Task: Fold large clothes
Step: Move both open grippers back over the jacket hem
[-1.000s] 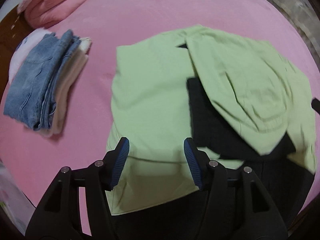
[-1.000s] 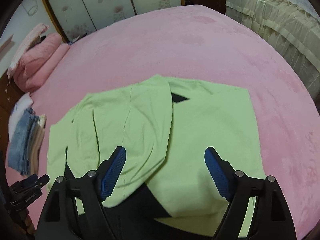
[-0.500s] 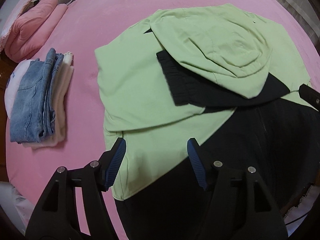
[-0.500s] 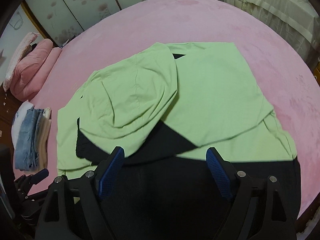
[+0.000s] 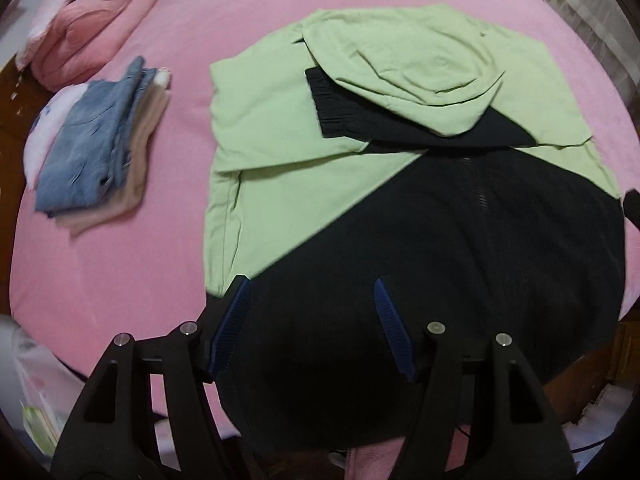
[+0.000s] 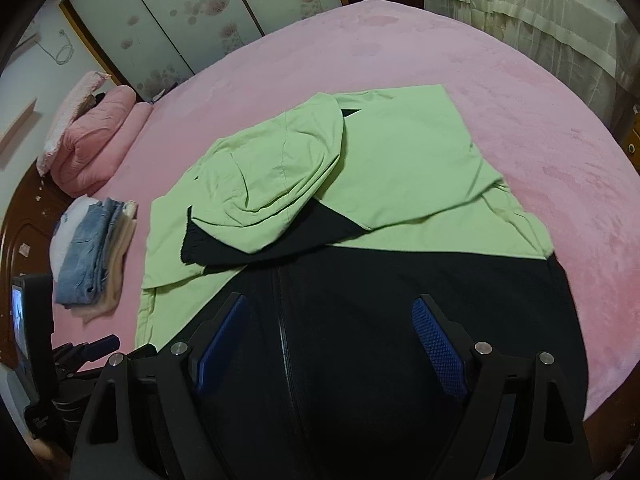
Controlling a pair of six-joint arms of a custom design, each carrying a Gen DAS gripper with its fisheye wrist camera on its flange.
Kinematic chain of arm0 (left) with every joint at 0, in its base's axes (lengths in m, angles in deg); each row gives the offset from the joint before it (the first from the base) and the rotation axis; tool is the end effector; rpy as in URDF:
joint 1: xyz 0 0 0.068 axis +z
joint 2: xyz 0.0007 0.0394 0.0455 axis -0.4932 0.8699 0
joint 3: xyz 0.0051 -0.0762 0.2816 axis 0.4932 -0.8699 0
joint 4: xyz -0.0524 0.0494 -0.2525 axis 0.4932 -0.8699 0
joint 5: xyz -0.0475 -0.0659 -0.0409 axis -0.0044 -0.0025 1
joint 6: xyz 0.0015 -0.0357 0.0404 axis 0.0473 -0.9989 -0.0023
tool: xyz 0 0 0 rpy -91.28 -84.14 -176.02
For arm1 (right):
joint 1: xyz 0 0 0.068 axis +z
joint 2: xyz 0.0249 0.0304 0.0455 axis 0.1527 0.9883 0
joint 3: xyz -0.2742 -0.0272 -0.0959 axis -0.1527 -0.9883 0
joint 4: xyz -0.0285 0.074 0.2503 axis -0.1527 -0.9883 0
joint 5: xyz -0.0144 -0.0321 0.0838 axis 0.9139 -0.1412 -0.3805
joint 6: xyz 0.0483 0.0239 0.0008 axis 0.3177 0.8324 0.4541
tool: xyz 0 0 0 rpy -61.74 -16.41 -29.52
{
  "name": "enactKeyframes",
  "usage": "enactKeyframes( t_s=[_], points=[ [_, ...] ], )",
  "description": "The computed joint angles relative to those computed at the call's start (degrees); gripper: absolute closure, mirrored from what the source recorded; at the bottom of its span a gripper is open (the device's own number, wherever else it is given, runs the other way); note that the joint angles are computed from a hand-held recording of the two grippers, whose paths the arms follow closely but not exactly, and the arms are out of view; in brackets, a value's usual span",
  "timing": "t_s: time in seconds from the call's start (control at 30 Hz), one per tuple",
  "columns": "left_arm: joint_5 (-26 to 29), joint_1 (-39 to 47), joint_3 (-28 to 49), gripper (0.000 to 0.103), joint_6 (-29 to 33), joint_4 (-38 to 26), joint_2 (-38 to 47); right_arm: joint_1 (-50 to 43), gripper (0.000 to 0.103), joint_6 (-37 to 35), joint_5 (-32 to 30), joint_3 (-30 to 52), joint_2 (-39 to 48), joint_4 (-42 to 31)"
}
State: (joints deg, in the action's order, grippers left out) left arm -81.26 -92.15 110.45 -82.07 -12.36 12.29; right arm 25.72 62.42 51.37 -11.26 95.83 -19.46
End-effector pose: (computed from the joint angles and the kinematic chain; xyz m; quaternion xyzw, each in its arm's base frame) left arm 0.1448 -0.2552 0.3029 -0.1139 0.9804 0.0866 0.1355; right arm 0.2460 0.0808 0.2595 -0.0072 0.9605 0.1553 0.2306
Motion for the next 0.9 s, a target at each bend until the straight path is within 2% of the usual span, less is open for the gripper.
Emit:
enactKeyframes(
  t_s=[0.13, 0.23, 0.3, 0.37, 0.43, 0.53, 0.67, 0.77, 0.9],
  points=[
    [0.13, -7.21, 2.83, 0.042, -12.43, -5.28, -1.73, -7.80, 0.012, -5.14, -5.73, -1.23, -9.25, -7.88],
    [1.07, -12.82, 0.82, 0.042, -21.76, -5.51, -4.49, -18.17, 0.011, -10.82, -12.87, -2.18, -13.95, -14.97],
    [1.68, -17.50, -2.14, 0.042, -28.31, -5.03, -6.79, -28.35, 0.011, -18.31, -18.25, -2.83, -15.65, -20.77],
    [2.73, -21.88, -5.36, 0.042, -33.80, -4.19, -8.72, -39.08, 0.011, -28.18, -22.44, -3.16, -15.70, -26.33],
    [3.81, -27.55, -10.20, 0.042, -41.13, -1.82, -11.64, -52.26, 0.011, -44.01, -25.51, -2.68, -13.31, -33.62],
    [7.17, -35.12, -15.68, 0.042, -49.86, -0.34, -13.70, -68.04, 0.011, -66.34, -23.04, -1.55, -7.27, -40.35],
    [9.87, -43.89, -19.41, 0.042, -59.20, -0.19, -14.56, -79.20, 0.011, -82.78, -14.51, -1.08, 0.06, -37.06],
    [9.45, -50.09, -24.72, 0.042, -68.03, 5.77, -17.27, -83.36, 0.011, -87.34, -10.91, -1.99, 5.26, -30.97],
    [7.34, -54.83, -31.02, 0.042, -72.94, 13.79, -19.68, -85.45, 0.023, -87.87, -8.28, -1.53, 13.43, -24.85]
  ],
)
